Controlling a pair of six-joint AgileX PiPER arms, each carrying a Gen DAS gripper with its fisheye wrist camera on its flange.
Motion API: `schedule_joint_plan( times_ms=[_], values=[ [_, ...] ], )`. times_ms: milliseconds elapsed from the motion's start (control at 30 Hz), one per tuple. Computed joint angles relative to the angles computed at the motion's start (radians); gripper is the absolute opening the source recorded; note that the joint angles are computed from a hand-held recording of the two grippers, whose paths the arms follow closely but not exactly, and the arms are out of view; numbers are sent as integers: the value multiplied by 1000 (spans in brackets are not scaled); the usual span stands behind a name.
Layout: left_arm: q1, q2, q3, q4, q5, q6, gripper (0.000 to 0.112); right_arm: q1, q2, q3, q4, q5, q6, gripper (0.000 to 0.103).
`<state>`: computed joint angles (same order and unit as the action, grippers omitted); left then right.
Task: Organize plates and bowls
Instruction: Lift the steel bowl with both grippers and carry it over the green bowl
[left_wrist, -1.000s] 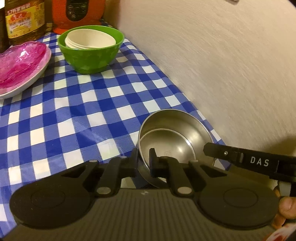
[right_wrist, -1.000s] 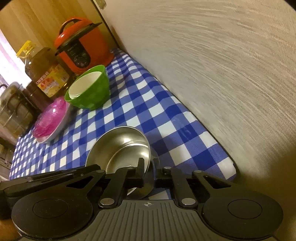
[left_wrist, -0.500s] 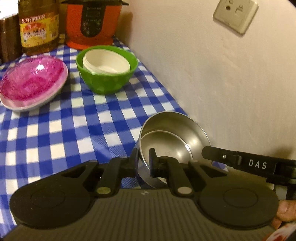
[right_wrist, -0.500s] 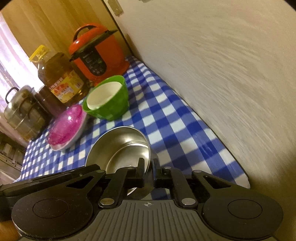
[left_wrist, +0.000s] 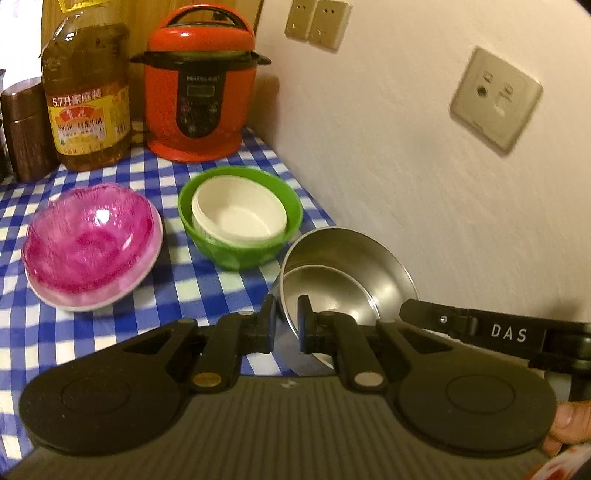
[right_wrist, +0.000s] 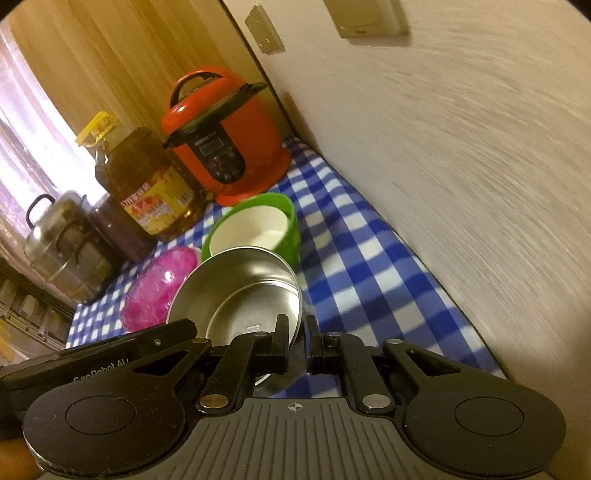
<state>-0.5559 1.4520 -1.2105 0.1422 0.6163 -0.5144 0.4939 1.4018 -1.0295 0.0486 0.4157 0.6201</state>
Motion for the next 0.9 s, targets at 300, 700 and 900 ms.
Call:
schedule_joint_plan(
  times_ms=[300, 700, 900],
  values=[
    [114, 107, -168, -116, 20, 152, 10, -41, 163, -214, 69, 42, -115, 8],
    [218, 315, -444, -200, 91, 281, 10, -90, 417, -524, 126, 119, -250, 8],
    [256, 394, -511, -245, 103, 313, 10, -105, 522, -643, 151, 152, -295, 8]
  ],
)
